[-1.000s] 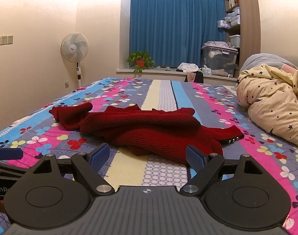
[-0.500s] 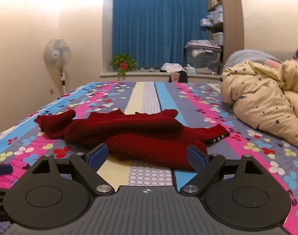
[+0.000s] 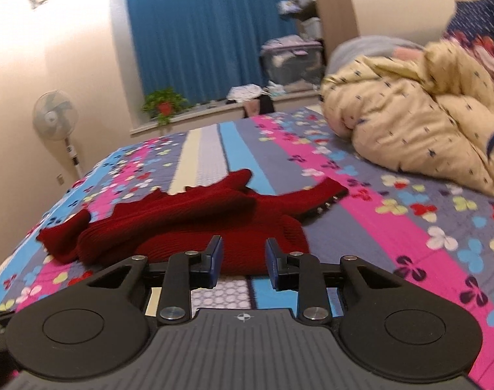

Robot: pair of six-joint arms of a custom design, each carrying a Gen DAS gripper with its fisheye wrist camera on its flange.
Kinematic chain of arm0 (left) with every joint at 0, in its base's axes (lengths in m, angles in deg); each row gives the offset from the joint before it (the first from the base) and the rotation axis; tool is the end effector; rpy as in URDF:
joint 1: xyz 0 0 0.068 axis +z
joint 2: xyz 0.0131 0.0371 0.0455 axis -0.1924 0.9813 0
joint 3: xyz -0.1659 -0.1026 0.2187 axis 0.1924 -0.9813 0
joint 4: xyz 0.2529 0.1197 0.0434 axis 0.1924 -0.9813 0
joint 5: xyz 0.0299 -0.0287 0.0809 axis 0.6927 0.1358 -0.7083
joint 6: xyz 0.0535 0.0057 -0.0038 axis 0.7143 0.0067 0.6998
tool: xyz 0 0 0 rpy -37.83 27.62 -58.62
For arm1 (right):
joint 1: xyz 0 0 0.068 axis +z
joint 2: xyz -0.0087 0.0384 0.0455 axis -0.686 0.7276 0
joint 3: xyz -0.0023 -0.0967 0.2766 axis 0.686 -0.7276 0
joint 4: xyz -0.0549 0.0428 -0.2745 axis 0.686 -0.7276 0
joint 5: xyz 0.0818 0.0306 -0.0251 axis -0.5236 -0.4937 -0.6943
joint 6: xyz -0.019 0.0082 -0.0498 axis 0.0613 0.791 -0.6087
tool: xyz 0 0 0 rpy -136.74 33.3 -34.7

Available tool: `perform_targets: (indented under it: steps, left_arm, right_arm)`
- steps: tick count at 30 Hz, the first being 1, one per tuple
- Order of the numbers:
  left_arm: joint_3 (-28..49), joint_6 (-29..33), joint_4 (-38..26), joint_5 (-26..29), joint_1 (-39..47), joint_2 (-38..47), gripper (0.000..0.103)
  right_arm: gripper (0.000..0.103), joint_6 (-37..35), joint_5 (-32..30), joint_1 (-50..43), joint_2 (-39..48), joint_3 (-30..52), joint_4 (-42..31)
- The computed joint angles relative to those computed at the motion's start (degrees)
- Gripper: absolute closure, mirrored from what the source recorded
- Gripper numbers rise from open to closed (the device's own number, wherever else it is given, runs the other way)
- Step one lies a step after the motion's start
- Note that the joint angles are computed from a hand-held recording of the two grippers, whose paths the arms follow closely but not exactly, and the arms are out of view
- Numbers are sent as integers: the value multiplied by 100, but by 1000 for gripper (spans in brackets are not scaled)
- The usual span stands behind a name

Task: Fold small clothes
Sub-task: 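Lower both tools to the red sweater's hem and close both grippers on it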

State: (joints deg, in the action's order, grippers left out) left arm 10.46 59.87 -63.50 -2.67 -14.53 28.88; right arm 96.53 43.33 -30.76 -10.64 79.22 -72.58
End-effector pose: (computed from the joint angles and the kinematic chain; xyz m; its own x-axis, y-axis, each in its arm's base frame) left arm 0.3234 -0.0225 0.2827 -0.5937 0.0863 -0.8000 0.1575 0.9875 -0.0103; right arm 0.2671 0.0525 0.3092 -0.4549 0.2652 -0.8501 0.1259 0.9642 0.2334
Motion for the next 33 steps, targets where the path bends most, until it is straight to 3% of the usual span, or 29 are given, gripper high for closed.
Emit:
perform_targets:
  steps: [2, 3, 4, 6, 11, 14, 15, 16, 20, 21, 23, 25, 26, 27, 29, 33]
  left_arm:
    - [489, -90, 31, -129, -143, 528, 69]
    - [839, -129, -11, -195, -194, 873, 61]
    - [1161, -177, -63, -333, -262, 1175, 44]
    - [1848, -449, -195, -659, -318, 1784, 20]
    - [3836, -1536, -986, -946, -187, 3241, 17]
    - [5069, -1272, -1316, -1291, -223, 4077, 11]
    - [5556, -1145, -1447, -1454, -238, 4405, 3]
    - [5985, -1065, -1608, -1483, -227, 4690, 1]
    - [8133, -898, -2937, -1126, -75, 6030, 1]
    - [8320, -850, -3107, -722, 11, 6160, 7]
    - [7919, -702, -2857, -50, 174, 5975, 26]
    - [7460, -519, -2689, 553, 342, 5692, 57]
    - [7116, -384, -2600, 673, 408, 5477, 67]
    - [6899, -252, -2600, 771, 464, 5322, 88]
    - [6307, 32, -2567, 1137, 655, 4871, 90]
    - [4369, 738, -2057, 1927, 1140, 3425, 93]
  right_arm:
    - [72, 67, -125, -201, 12, -26, 18]
    - [72, 73, -186, -298, 10, -46, 45]
    - [72, 57, -256, -413, 6, -78, 86]
    - [72, 47, -386, -610, 14, -107, 105]
    - [72, -17, -883, -1198, 100, -144, 109]
    - [72, -34, -1060, -1416, 179, -139, 92]
    - [72, -24, -1120, -1479, 206, -138, 87]
    - [72, -10, -1174, -1529, 244, -122, 85]
    - [72, -3, -1234, -1557, 363, -76, 97]
    - [72, -24, -1227, -1533, 404, -61, 108]
    - [72, -77, -1215, -1484, 503, -16, 129]
    - [72, -99, -1177, -1393, 604, 36, 140]
    - [72, -113, -1156, -1353, 642, 55, 151]
    - [72, -132, -1108, -1290, 679, 70, 165]
    - [72, -182, -1015, -1174, 737, 101, 177]
    - [72, -296, -765, -932, 739, 83, 192]
